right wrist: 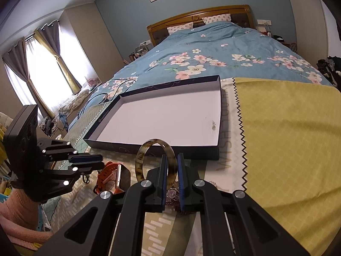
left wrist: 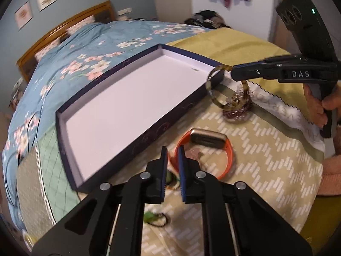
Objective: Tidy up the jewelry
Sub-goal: 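Carry the watch band with the left gripper while the right gripper carries the bangle into the box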
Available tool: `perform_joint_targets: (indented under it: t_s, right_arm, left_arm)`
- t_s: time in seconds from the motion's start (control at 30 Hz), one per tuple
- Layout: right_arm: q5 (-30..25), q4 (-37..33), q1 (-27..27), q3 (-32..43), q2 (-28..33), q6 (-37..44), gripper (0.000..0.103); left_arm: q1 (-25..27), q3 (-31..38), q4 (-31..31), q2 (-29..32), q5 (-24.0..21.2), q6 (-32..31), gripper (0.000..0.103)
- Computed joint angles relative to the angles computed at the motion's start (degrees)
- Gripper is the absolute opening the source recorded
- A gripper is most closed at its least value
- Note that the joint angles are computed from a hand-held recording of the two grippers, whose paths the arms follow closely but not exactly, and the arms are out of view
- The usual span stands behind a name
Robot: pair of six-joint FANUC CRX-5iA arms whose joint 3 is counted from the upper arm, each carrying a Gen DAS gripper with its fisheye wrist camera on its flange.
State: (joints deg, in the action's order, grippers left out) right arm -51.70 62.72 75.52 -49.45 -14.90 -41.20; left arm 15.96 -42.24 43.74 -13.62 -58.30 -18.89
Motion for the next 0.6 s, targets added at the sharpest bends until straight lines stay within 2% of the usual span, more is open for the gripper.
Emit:
perform_joint_targets:
  t_s: [0.13,0.27,0.43,0.6]
  right_arm:
    - [0.1,0.3,0.0,-0.2,0.0,-0.5,0.008]
    - [0.4,0.3,0.1,-0.5,-0.1,-1.0,0.008]
    - [1.5,0.7,-0.6,-0.8,-0.3,-1.2,0.008]
    - [1.7,0.6,-0.8,-0.6,0.0,-1.1,0.008]
  left_arm:
    - [-3.4,0.4,-1.7,0.0,2.4,-2.5,0.009]
    - [-5.4,1.0,-3.7,0.5,3.8,-4.7,0.013]
    - [-5.9,3.4,-6.3,2.4,1.2,-6.7,0.017]
    - [-7.3,4.6,-8.4,3.7,2.2,-5.4,0.009]
